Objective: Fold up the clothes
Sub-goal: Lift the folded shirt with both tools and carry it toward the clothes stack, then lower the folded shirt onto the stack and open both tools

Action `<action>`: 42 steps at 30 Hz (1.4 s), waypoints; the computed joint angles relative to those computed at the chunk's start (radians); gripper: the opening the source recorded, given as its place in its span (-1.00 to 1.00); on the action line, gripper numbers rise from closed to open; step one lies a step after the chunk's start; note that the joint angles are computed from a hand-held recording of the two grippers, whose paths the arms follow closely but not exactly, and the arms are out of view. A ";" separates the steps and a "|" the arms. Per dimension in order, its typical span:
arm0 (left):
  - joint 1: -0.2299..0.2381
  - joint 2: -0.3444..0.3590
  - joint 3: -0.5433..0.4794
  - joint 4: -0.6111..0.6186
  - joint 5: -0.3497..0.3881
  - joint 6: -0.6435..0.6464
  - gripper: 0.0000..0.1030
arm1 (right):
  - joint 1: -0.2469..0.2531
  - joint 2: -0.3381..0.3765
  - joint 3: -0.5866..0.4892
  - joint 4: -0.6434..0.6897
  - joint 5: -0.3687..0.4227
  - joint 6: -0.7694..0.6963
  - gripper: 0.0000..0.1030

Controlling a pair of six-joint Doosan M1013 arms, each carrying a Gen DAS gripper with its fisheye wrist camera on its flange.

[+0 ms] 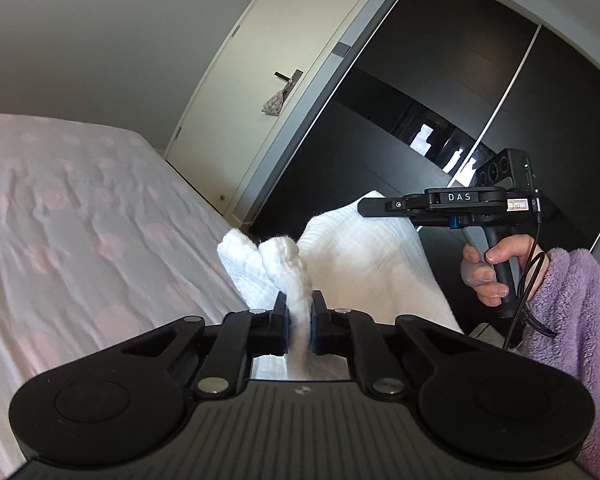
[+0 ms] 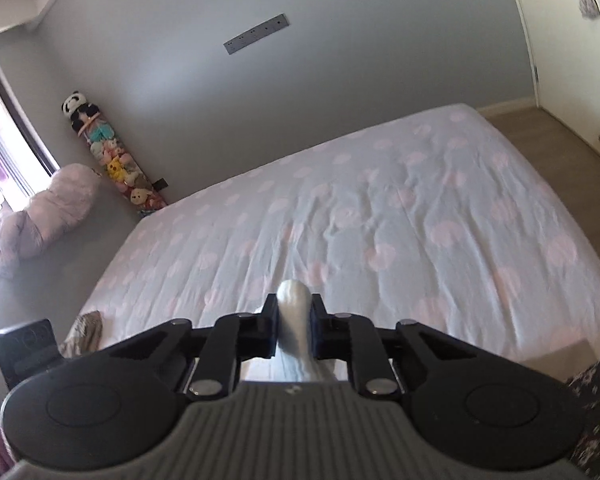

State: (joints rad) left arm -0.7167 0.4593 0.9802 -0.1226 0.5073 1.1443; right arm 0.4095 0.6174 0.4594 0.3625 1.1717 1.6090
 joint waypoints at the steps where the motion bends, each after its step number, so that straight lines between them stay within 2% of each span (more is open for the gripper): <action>1: -0.004 0.003 -0.010 0.047 0.026 -0.034 -0.86 | 0.012 0.003 -0.008 -0.049 0.002 -0.018 -0.68; 6: -0.013 0.033 -0.060 0.161 0.165 -0.128 -0.87 | 0.056 0.074 -0.111 -0.199 0.114 -0.051 -0.70; 8: -0.011 0.042 -0.069 0.151 0.193 -0.122 -0.87 | 0.061 0.090 -0.129 -0.230 0.142 -0.021 -0.68; 10: -0.008 0.045 -0.074 0.137 0.211 -0.123 -0.82 | 0.064 0.092 -0.124 -0.254 0.150 0.010 -0.54; 12: -0.008 0.046 -0.086 0.156 0.240 -0.138 -0.74 | 0.065 0.069 -0.086 -0.280 0.125 0.042 -0.13; 13: -0.010 0.045 -0.092 0.194 0.260 -0.163 -0.73 | 0.065 0.053 -0.064 -0.298 0.110 0.053 -0.12; 15: -0.013 0.039 -0.098 0.236 0.283 -0.195 -0.66 | 0.066 0.019 -0.024 -0.333 0.088 0.075 -0.12; 19: -0.038 0.018 -0.098 0.319 0.279 -0.241 -0.60 | 0.069 -0.081 0.114 -0.377 -0.003 0.108 -0.15; 22: -0.063 0.010 -0.112 0.372 0.281 -0.246 -0.60 | 0.080 -0.148 0.210 -0.407 -0.038 0.110 -0.27; 27: -0.103 0.057 -0.212 0.315 0.326 -0.120 -0.60 | 0.105 -0.225 0.334 -0.427 -0.082 0.080 -0.55; 31: -0.132 0.120 -0.310 0.305 0.420 -0.070 -0.60 | 0.125 -0.240 0.377 -0.472 -0.090 0.086 -0.59; 36: -0.145 0.179 -0.384 0.315 0.544 -0.056 -0.63 | 0.112 -0.238 0.423 -0.447 -0.082 0.128 -0.60; 42: -0.133 0.206 -0.405 0.301 0.607 -0.047 -0.72 | 0.089 -0.232 0.488 -0.378 -0.117 0.164 -0.62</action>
